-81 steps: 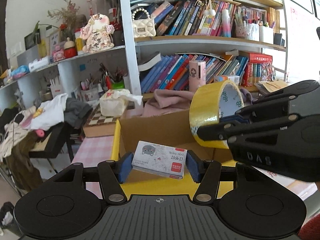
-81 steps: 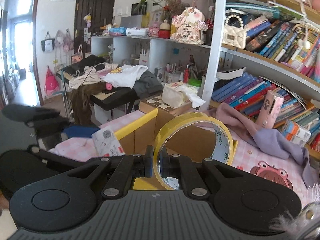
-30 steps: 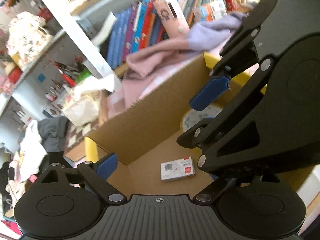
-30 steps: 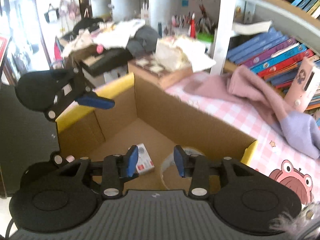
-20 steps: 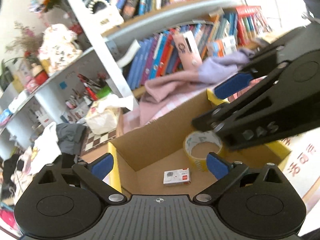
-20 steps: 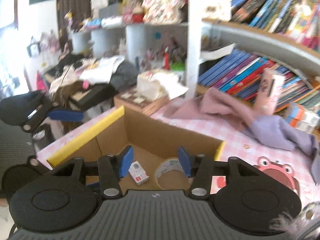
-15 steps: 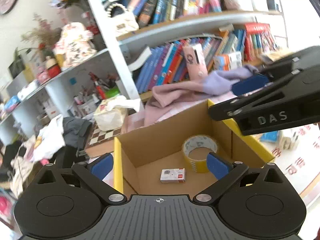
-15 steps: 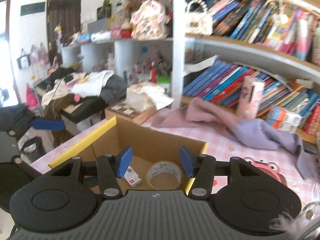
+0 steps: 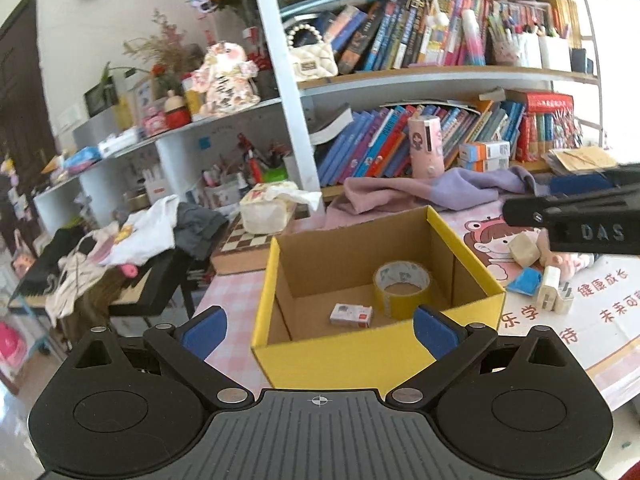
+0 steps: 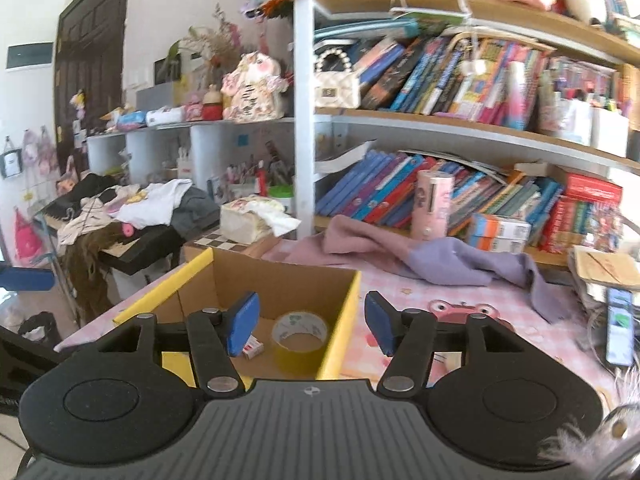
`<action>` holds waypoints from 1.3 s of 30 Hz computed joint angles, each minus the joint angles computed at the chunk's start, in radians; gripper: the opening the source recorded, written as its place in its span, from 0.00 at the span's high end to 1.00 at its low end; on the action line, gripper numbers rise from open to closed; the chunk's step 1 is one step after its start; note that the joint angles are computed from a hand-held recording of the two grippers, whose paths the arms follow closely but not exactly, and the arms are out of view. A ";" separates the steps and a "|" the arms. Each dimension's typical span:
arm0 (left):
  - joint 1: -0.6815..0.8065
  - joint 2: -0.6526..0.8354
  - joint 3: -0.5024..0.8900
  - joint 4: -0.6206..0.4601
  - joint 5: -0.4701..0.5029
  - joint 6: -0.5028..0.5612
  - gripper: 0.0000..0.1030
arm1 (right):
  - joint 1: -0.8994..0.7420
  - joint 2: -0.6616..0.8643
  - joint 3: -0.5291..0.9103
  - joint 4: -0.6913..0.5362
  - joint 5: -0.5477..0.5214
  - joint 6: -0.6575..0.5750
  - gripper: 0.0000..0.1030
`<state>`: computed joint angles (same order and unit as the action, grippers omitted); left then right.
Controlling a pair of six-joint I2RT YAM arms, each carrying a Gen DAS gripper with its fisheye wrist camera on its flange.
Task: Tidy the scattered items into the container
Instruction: 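Withdraw both tools from the yellow box back toward the remaining items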
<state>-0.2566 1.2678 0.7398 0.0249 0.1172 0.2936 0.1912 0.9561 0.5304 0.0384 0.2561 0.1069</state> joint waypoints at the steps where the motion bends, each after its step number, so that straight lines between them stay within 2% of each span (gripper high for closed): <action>1: -0.001 -0.021 -0.018 -0.005 -0.007 -0.013 0.02 | 0.024 -0.033 -0.022 -0.017 0.040 0.016 0.37; 7: 0.013 -0.113 -0.098 -0.094 0.006 -0.055 0.00 | 0.214 -0.201 -0.123 -0.182 0.279 0.141 0.34; 11: 0.032 -0.159 -0.146 -0.117 0.015 -0.063 0.00 | 0.324 -0.250 -0.134 -0.287 0.376 0.232 0.31; 21: 0.056 -0.283 -0.258 -0.142 0.030 -0.050 0.00 | 0.549 -0.312 -0.166 -0.460 0.584 0.343 0.19; 26: 0.056 -0.301 -0.276 -0.164 0.038 -0.028 0.00 | 0.567 -0.327 -0.154 -0.579 0.530 0.441 0.15; 33: 0.058 -0.324 -0.287 -0.201 0.073 -0.031 0.00 | 0.619 -0.331 -0.130 -0.704 0.556 0.558 0.10; 39: 0.038 -0.296 -0.275 -0.228 0.074 -0.039 0.00 | 0.617 -0.348 -0.118 -0.773 0.527 0.587 0.08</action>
<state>-0.2185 0.9713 0.4648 -0.2028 0.1914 0.2546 0.8077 0.6085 0.4126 -0.7344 0.7836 0.6937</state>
